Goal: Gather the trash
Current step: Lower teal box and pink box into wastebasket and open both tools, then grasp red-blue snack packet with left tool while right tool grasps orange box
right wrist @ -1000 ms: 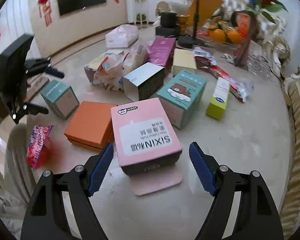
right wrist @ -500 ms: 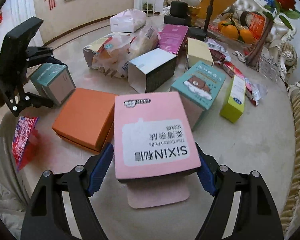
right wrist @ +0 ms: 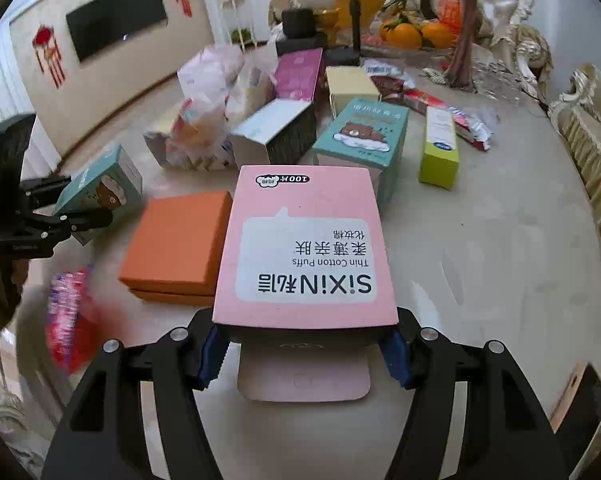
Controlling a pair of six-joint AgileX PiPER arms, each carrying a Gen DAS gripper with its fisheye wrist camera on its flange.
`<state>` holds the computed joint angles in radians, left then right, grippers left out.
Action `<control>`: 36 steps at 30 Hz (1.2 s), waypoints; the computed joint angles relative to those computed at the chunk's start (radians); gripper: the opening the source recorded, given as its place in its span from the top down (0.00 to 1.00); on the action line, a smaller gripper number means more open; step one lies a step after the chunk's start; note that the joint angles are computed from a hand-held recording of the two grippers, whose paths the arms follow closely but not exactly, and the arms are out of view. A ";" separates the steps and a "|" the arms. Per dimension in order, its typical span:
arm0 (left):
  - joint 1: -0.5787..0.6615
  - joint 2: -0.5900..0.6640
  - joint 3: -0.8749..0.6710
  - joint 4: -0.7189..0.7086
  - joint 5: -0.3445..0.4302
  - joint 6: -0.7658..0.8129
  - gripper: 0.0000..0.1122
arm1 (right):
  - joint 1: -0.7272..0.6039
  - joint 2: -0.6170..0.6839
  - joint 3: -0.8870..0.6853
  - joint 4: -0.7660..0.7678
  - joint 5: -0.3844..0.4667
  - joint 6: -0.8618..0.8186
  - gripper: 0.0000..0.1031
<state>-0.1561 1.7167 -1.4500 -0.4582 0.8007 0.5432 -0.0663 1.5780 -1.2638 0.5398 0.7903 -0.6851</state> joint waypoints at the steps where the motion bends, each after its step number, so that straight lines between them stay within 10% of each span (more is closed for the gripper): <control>1: 0.013 -0.039 0.030 -0.032 -0.013 0.020 0.57 | -0.012 -0.029 0.018 0.023 0.000 -0.010 0.41; 9: -0.019 -0.499 0.375 -0.109 0.014 0.080 0.57 | -0.235 -0.518 0.382 0.322 0.173 -0.224 0.41; 15: -0.239 -0.686 0.721 -0.096 -0.021 -0.062 0.57 | -0.290 -0.765 0.645 0.223 0.299 -0.129 0.41; 20: -0.485 -0.513 0.843 0.024 -0.207 -0.266 0.57 | -0.009 -0.701 0.845 0.021 0.028 0.158 0.41; 26: -0.478 -0.281 0.796 -0.078 -0.249 -0.183 0.53 | 0.233 -0.528 0.878 -0.130 -0.196 0.382 0.40; 29: -0.509 -0.237 0.780 -0.021 -0.269 -0.286 0.27 | 0.284 -0.488 0.881 -0.213 -0.233 0.487 0.38; 36: -0.503 -0.410 0.857 0.180 -0.384 -0.516 0.21 | 0.282 -0.627 0.885 -0.282 -0.172 0.572 0.37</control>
<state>-0.6593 1.3069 -0.5927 -0.2784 0.4162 0.0275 0.2154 0.9506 -0.3792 0.2575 0.6179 -0.1134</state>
